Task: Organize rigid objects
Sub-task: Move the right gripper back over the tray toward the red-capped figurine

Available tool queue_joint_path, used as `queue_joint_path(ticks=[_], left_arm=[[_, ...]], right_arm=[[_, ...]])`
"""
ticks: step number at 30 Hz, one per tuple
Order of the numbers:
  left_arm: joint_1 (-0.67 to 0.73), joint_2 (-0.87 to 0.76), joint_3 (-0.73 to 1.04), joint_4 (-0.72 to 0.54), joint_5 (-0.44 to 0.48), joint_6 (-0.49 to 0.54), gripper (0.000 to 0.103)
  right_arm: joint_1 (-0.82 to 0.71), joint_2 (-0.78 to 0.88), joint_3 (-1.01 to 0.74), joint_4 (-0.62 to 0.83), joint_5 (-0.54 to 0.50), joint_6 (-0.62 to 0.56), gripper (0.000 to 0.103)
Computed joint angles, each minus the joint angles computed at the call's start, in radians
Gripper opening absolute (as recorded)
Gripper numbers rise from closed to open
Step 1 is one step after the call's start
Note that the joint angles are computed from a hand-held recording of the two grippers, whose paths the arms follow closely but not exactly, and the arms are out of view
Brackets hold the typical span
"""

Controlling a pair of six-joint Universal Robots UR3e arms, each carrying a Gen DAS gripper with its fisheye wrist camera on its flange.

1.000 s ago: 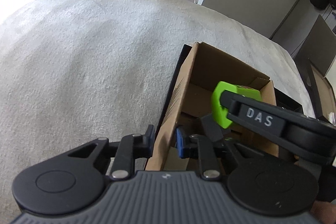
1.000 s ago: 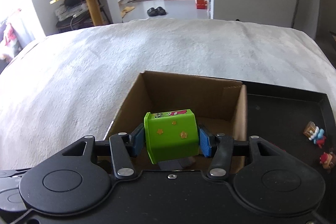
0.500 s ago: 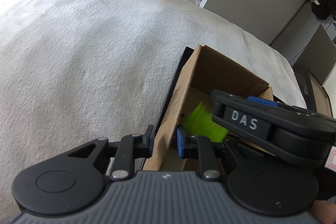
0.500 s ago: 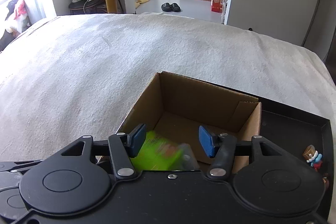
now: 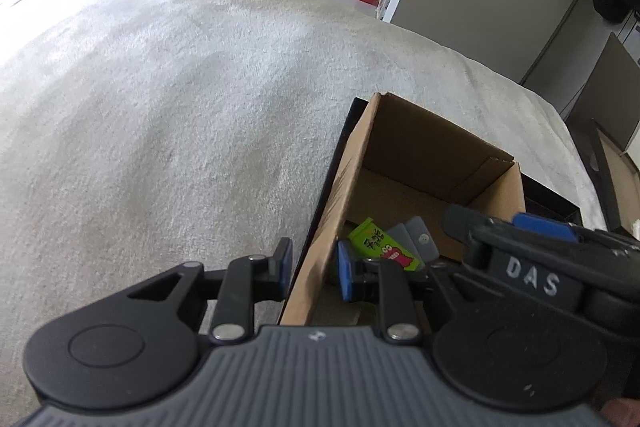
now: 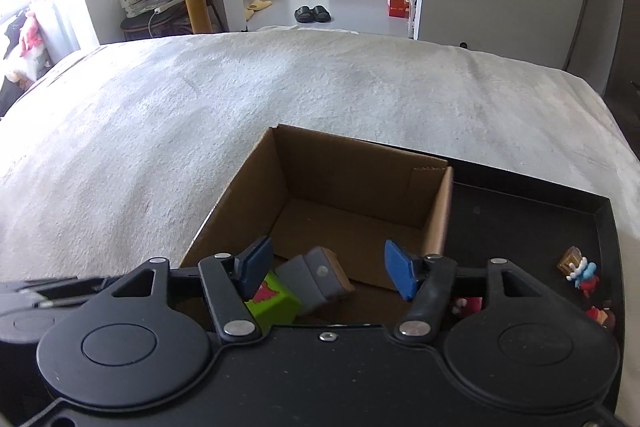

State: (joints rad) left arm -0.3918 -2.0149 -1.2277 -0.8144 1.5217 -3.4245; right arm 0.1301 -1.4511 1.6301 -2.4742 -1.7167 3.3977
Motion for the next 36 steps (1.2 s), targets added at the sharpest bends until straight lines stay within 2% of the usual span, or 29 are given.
queue_joint_path(ticks=[5, 11, 14, 19, 25, 30, 36], left_arm=[[-0.019, -0.003, 0.031, -0.028, 0.044, 0.003, 0.025], [-0.065, -0.041, 0.115, -0.090, 0.113, 0.018, 0.030], [-0.085, -0.059, 0.166, -0.126, 0.144, 0.026, 0.033], [-0.119, -0.095, 0.260, -0.197, 0.207, 0.010, 0.045], [-0.165, -0.148, 0.374, -0.288, 0.272, 0.005, 0.050], [-0.209, -0.232, 0.542, -0.409, 0.329, 0.004, 0.052], [-0.279, -0.387, 0.857, -0.581, 0.406, 0.013, 0.066]], right_arm=[[-0.030, -0.066, 0.073, -0.020, 0.028, 0.001, 0.067], [-0.102, -0.159, 0.184, -0.059, 0.089, -0.013, 0.070], [-0.166, -0.217, 0.242, -0.069, 0.146, -0.025, 0.072], [-0.275, -0.308, 0.332, -0.073, 0.224, -0.069, 0.072], [-0.410, -0.401, 0.432, -0.070, 0.327, -0.142, 0.073], [-0.543, -0.483, 0.517, -0.064, 0.430, -0.222, 0.073], [-0.719, -0.586, 0.626, -0.044, 0.561, -0.294, 0.073]])
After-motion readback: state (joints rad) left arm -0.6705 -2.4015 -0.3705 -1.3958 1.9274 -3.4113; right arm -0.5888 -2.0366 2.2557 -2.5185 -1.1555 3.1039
